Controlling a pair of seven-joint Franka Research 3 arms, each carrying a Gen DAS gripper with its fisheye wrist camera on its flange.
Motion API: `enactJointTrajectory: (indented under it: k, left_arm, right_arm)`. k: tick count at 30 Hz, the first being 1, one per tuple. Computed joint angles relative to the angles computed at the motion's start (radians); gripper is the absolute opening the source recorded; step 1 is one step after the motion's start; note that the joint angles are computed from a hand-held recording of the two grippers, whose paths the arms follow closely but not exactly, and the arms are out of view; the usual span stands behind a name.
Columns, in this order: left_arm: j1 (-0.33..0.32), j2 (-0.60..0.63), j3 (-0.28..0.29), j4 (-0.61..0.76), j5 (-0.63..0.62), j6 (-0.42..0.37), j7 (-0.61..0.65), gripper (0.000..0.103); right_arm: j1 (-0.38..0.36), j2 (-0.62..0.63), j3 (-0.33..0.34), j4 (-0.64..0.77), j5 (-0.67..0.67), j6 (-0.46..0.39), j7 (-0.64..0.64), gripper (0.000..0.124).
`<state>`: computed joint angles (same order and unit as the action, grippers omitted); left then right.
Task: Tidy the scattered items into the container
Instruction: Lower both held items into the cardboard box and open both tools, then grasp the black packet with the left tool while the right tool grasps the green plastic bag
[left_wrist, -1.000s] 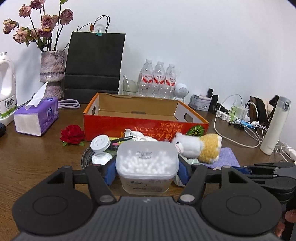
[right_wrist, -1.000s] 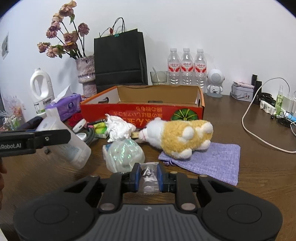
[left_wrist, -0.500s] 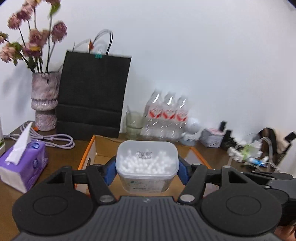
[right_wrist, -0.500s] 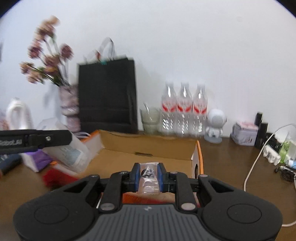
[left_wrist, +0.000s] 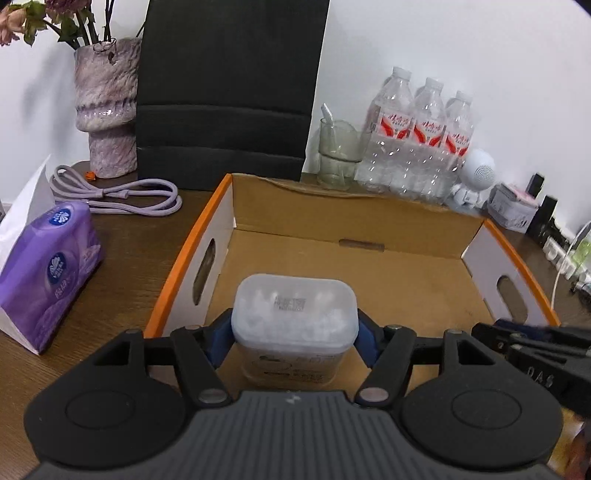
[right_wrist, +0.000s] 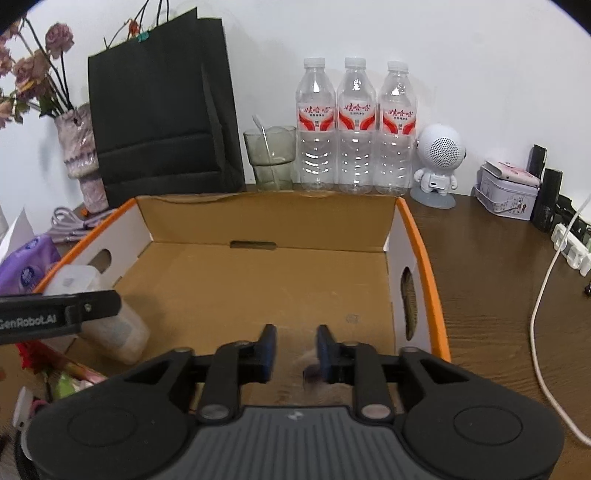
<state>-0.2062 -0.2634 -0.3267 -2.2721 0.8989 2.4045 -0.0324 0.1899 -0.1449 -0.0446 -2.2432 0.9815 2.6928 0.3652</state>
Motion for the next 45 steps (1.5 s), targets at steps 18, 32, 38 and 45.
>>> enactJointTrajectory:
  k: [18,32,38,45]
  left_arm:
    - [-0.050,-0.246,-0.100,-0.103,0.106,-0.021,-0.059,0.103]
    - [-0.241,-0.526,-0.201,-0.403,-0.197,-0.075,-0.065,0.103]
    - [-0.275,-0.569,-0.252,-0.430,-0.241,-0.114,-0.175,0.103]
    - [-0.305,-0.554,-0.240,-0.434,-0.249,-0.143,-0.176,0.103]
  right_arm:
    - [0.032,-0.300,-0.093,-0.167,0.093,-0.068,-0.187,0.103]
    - [-0.138,-0.796,-0.227,-0.576,-0.109,-0.301,-0.213,0.103]
    - [-0.217,-0.829,-0.238,-0.632,-0.194,-0.389,-0.109,0.103]
    - [-0.200,-0.869,-0.227,-0.664,-0.207,-0.352,-0.106,0.103]
